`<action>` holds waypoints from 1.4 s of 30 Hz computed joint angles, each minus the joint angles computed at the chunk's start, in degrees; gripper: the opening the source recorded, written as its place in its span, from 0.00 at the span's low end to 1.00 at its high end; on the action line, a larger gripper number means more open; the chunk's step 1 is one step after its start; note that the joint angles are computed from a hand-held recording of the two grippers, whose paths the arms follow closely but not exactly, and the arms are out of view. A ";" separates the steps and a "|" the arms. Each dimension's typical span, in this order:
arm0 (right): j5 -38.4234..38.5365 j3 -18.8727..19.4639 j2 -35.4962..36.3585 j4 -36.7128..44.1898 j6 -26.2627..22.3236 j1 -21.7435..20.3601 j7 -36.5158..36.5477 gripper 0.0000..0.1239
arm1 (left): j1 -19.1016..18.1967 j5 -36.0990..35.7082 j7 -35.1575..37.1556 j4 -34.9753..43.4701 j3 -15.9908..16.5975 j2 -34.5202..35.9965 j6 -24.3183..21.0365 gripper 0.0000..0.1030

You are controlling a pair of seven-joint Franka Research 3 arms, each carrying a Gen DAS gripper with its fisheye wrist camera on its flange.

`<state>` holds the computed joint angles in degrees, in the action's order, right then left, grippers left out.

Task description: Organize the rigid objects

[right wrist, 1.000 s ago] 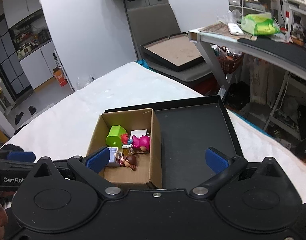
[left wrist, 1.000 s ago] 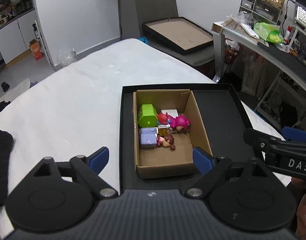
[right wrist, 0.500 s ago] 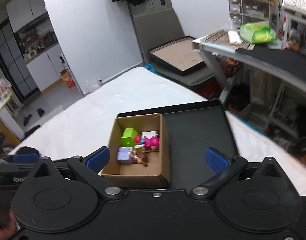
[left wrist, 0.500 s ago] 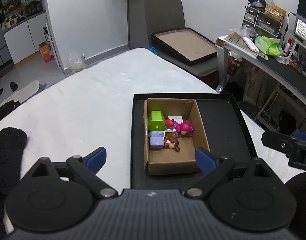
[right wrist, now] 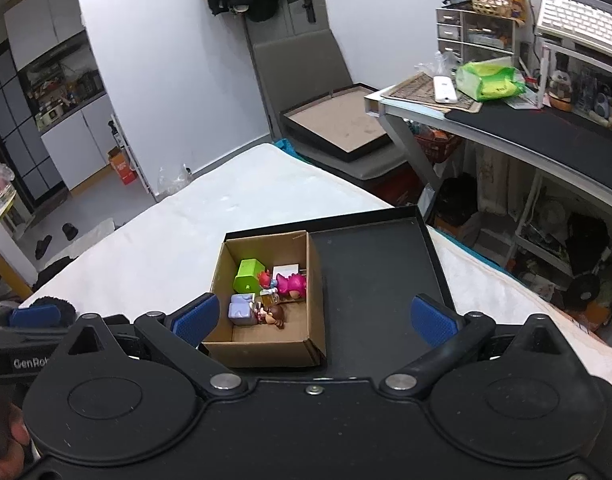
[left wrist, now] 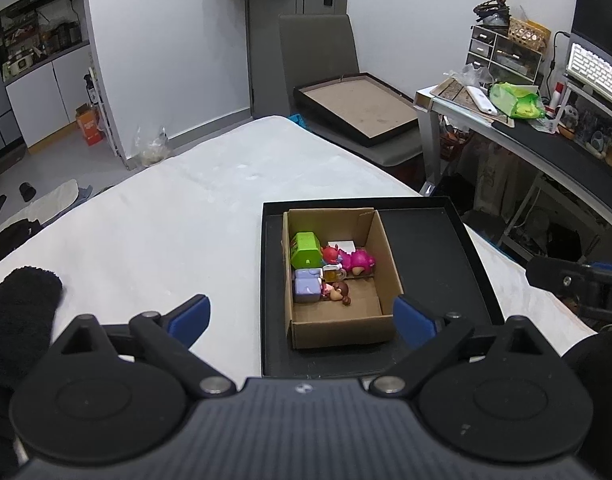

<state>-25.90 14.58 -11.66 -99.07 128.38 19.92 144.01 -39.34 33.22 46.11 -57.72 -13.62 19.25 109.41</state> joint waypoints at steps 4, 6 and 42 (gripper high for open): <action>1.20 -0.04 -0.67 -0.17 -0.85 0.36 -0.54 0.83 | 0.37 0.49 -1.19 -3.84 -0.42 -2.85 1.36 0.95; 1.73 0.03 -1.49 -1.03 -0.40 0.41 -0.99 0.83 | 0.80 0.55 -2.16 -5.70 -0.86 -4.28 1.83 0.96; 0.61 4.32 -8.07 -6.94 -1.02 -3.47 -1.53 0.83 | 2.34 2.76 -5.18 -13.05 -4.62 -9.53 3.48 0.96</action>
<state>-25.29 18.90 -19.73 -106.01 127.36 16.45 142.48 -37.00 35.98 40.93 -70.77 -18.23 9.73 112.89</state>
